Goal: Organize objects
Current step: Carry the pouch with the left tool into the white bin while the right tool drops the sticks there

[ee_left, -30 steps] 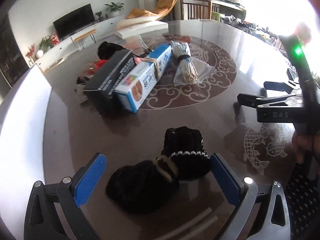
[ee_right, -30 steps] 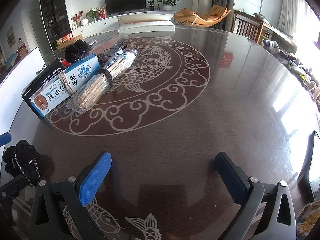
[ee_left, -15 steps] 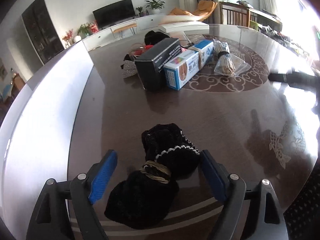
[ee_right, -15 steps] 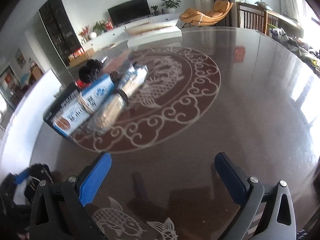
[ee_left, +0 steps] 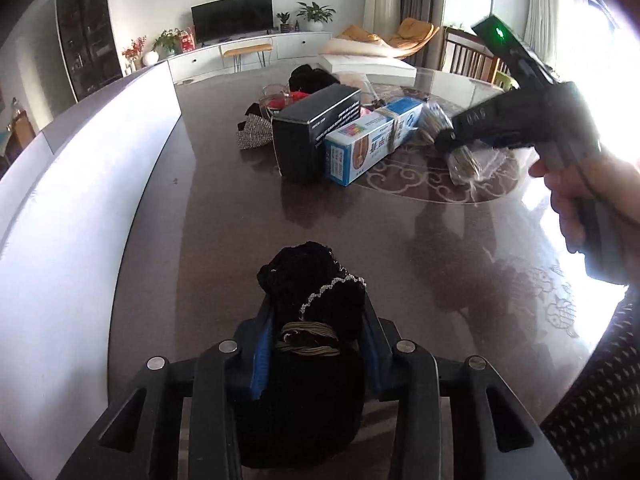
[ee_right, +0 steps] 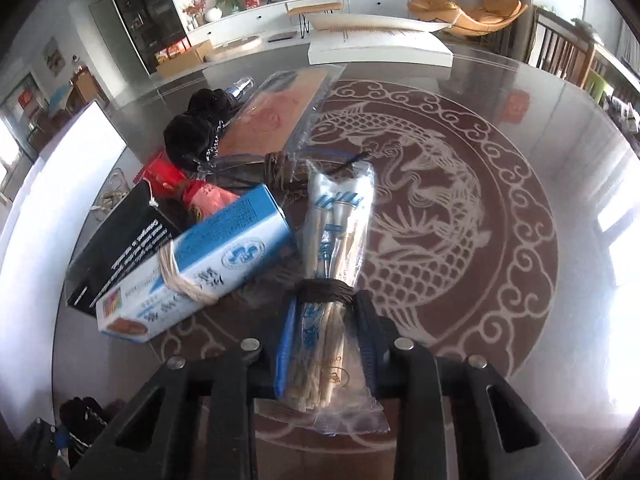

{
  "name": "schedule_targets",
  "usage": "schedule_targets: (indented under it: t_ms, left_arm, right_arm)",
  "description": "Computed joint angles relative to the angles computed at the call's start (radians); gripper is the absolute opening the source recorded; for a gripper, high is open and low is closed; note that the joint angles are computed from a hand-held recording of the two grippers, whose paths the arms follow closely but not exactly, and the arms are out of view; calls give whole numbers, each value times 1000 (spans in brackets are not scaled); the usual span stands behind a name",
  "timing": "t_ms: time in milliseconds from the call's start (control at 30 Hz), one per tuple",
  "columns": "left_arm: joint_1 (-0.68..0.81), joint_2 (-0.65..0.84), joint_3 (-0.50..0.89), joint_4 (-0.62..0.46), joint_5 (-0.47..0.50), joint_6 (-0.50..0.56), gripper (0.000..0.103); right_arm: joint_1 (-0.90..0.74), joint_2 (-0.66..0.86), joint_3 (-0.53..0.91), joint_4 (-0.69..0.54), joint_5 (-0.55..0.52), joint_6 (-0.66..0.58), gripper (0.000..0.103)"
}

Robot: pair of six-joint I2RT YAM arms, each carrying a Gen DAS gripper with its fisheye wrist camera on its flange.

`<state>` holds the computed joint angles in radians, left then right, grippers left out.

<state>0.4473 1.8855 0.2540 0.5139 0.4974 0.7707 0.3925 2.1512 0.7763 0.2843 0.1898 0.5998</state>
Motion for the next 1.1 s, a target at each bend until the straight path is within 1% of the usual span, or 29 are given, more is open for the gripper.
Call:
schedule_targets:
  t_ms: [33, 67, 100, 133, 167, 200, 233, 300, 333, 400, 467, 500, 533, 600, 633, 667, 700, 733, 767, 800, 833, 867, 933, 1033, 1067, 1100]
  left_arm:
    - [22, -30, -2, -39, 22, 22, 37]
    - [53, -81, -2, -104, 52, 50, 37]
    - [85, -140, 7, -192, 84, 78, 37]
    - [105, -176, 17, -252, 104, 94, 37]
    - [143, -238, 42, -368, 141, 125, 37]
    - [173, -282, 64, -452, 167, 146, 37]
    - [223, -337, 111, -574, 206, 178, 37]
    - [302, -361, 194, -709, 255, 221, 37]
    - [359, -353, 263, -775, 278, 236, 37]
    - [418, -316, 351, -795, 274, 216, 37]
    - [471, -237, 453, -751, 234, 156, 37]
    - [486, -202, 488, -719, 206, 129, 37]
    - [502, -144, 543, -673, 158, 85, 37]
    - [522, -65, 617, -635, 110, 47, 37]
    - [528, -23, 653, -613, 71, 29, 38]
    - [525, 23, 689, -586, 14, 6, 43]
    - [521, 57, 715, -571, -26, -19, 45]
    - [522, 96, 757, -577, -64, -49, 51]
    - [525, 130, 799, -599, -90, -76, 57]
    - [535, 150, 830, -628, -89, -84, 59]
    - [547, 159, 845, -649, -75, -89, 63]
    - [558, 152, 837, -648, -54, -94, 68]
    - [565, 120, 788, -627, -29, -87, 73]
    - [555, 13, 673, -650, 53, -25, 73]
    - [544, -53, 617, -692, 105, 23, 73]
    - [535, -90, 593, -723, 134, 54, 73]
  right_arm:
    - [-3, -23, -49, 27, -1, 5, 29]
    - [-9, -51, -98, 56, -11, 7, 29]
    - [-11, -77, -147, 92, -27, 17, 29]
    - [-14, -111, -201, 133, -48, 31, 29]
    - [-15, -156, -249, 161, -71, 44, 29]
    - [-4, -209, -298, 186, -87, 60, 29]
    - [16, -275, -329, 181, -94, 74, 29]
    - [88, -394, -344, 133, -92, 109, 29]
    - [135, -443, -328, 107, -100, 129, 29]
    - [231, -460, -233, 65, -114, 142, 29]
    - [329, -397, -74, 35, -127, 123, 29]
    - [379, -347, 29, 16, -145, 111, 29]
    - [408, -285, 121, 6, -167, 101, 29]
    - [458, -161, 322, -43, -221, 85, 29]
    - [482, -98, 427, -83, -234, 71, 29]
    - [507, -31, 538, -135, -234, 53, 29]
    - [525, 34, 646, -196, -231, 36, 32]
    - [534, 95, 741, -250, -241, 26, 45]
    - [540, 127, 789, -274, -240, 30, 54]
    - [543, 140, 798, -274, -222, 40, 69]
    - [546, 128, 771, -250, -192, 48, 73]
    - [547, 95, 707, -207, -163, 50, 74]
    - [546, 25, 574, -143, -74, 33, 84]
    - [546, -100, 356, -96, 100, 40, 89]
    - [537, -135, 273, -74, 149, 56, 89]
    - [527, -160, 192, -45, 193, 78, 90]
